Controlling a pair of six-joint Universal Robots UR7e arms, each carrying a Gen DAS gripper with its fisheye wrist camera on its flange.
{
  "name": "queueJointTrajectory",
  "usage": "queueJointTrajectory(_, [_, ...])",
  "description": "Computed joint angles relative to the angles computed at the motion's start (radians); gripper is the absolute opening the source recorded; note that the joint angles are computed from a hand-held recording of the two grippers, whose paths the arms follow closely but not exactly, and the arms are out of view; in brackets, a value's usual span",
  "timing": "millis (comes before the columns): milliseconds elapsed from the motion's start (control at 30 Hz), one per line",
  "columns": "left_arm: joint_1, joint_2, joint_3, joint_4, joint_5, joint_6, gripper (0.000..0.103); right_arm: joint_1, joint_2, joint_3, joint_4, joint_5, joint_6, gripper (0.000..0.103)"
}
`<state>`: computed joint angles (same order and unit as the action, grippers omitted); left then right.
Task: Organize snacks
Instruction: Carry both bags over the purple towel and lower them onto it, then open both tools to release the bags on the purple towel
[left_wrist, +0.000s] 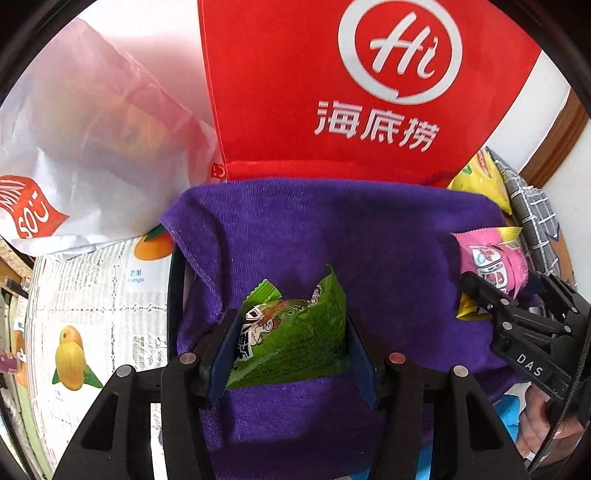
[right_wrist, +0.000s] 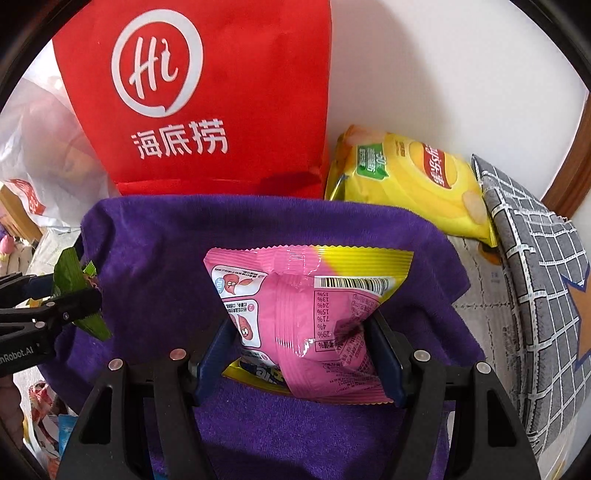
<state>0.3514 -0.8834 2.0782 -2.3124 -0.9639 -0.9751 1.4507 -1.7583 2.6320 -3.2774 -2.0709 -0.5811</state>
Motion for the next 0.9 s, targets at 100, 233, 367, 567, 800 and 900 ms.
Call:
queueJointTrajectory(100, [0.003,0.013,-0.009,0.014,-0.005,-0.001,0.054,-0.007,-0.001,-0.005,0.011,-0.006,-0.001,0.069])
queueJointTrajectory(233, [0.011,0.038,-0.031,0.027,-0.011,-0.001,0.055,-0.010,0.004,-0.019,0.037,-0.013,0.001,0.069])
queueJointTrajectory(367, [0.006,0.052,-0.038,0.037,-0.016,-0.007,0.055,0.026,0.041,-0.027,0.012,-0.058,-0.005,0.069])
queueJointTrajectory(567, [0.011,0.068,-0.043,0.027,-0.016,0.001,0.055,0.031,0.053,-0.037,0.029,-0.060,0.011,0.070])
queueJointTrajectory(800, [0.010,0.042,-0.023,-0.006,-0.027,0.017,0.075,0.074,0.014,-0.046,0.082,-0.070,0.020,0.086])
queueJointTrajectory(900, [-0.007,0.026,-0.017,-0.010,-0.008,0.023,0.078,0.093,-0.030,-0.045,0.116,-0.048,0.027,0.094])
